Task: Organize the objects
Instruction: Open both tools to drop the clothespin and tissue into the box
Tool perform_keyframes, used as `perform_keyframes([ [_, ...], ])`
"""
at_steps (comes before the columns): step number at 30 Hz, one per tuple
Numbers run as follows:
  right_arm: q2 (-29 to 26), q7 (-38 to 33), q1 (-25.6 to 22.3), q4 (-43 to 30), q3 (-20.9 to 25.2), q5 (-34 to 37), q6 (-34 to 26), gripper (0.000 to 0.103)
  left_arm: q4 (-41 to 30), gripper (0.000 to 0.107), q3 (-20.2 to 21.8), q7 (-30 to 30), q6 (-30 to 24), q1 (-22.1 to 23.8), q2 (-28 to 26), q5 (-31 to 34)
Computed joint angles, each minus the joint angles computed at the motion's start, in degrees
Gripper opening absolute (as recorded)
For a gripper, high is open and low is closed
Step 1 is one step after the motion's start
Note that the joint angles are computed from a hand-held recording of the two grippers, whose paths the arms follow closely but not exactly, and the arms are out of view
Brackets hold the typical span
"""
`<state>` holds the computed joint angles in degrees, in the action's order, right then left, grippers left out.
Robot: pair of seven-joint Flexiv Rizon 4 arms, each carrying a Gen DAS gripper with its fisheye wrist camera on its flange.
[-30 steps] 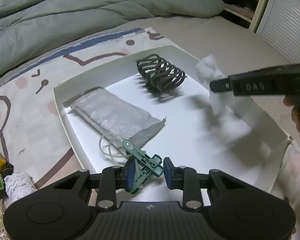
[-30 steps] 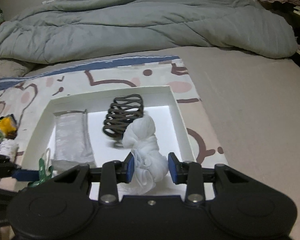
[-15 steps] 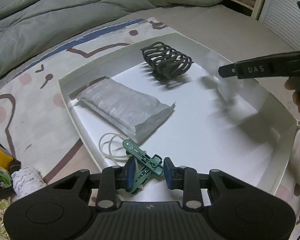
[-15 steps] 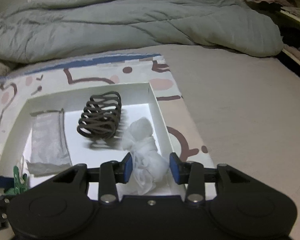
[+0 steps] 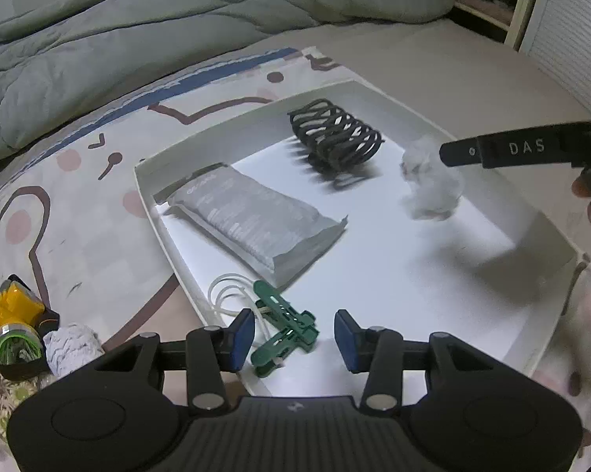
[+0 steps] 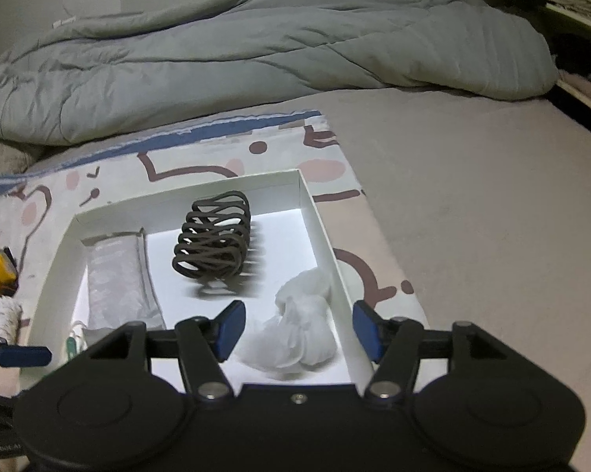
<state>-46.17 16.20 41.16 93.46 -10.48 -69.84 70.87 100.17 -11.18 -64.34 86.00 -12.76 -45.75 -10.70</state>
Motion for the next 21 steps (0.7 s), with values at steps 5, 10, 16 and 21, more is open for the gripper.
perform_keyframes([
  [5, 1.5, 3.9, -0.4, 1.5, -0.4, -2.5, 3.1, 0.062, 2.5, 0.046, -1.6, 0.0, 1.4, 1.2, 2.1, -0.2],
  [10, 2.9, 4.1, -0.7, 2.2, 0.9, -3.1, 3.5, 0.064, 4.8, 0.047, -3.1, -0.7, 2.9, 2.3, 4.0, -0.7],
  [16, 5.3, 8.0, -0.2, 3.4, 1.1, -9.1, 2.9, 0.07, 7.8, 0.047, -5.3, -1.6, 5.3, 4.1, 6.5, -0.9],
  [21, 7.2, 10.4, -1.7, 4.2, 4.0, -13.6, 0.8, 0.071, 10.9, 0.047, -8.6, -2.1, 7.3, 7.3, 8.7, -0.8],
])
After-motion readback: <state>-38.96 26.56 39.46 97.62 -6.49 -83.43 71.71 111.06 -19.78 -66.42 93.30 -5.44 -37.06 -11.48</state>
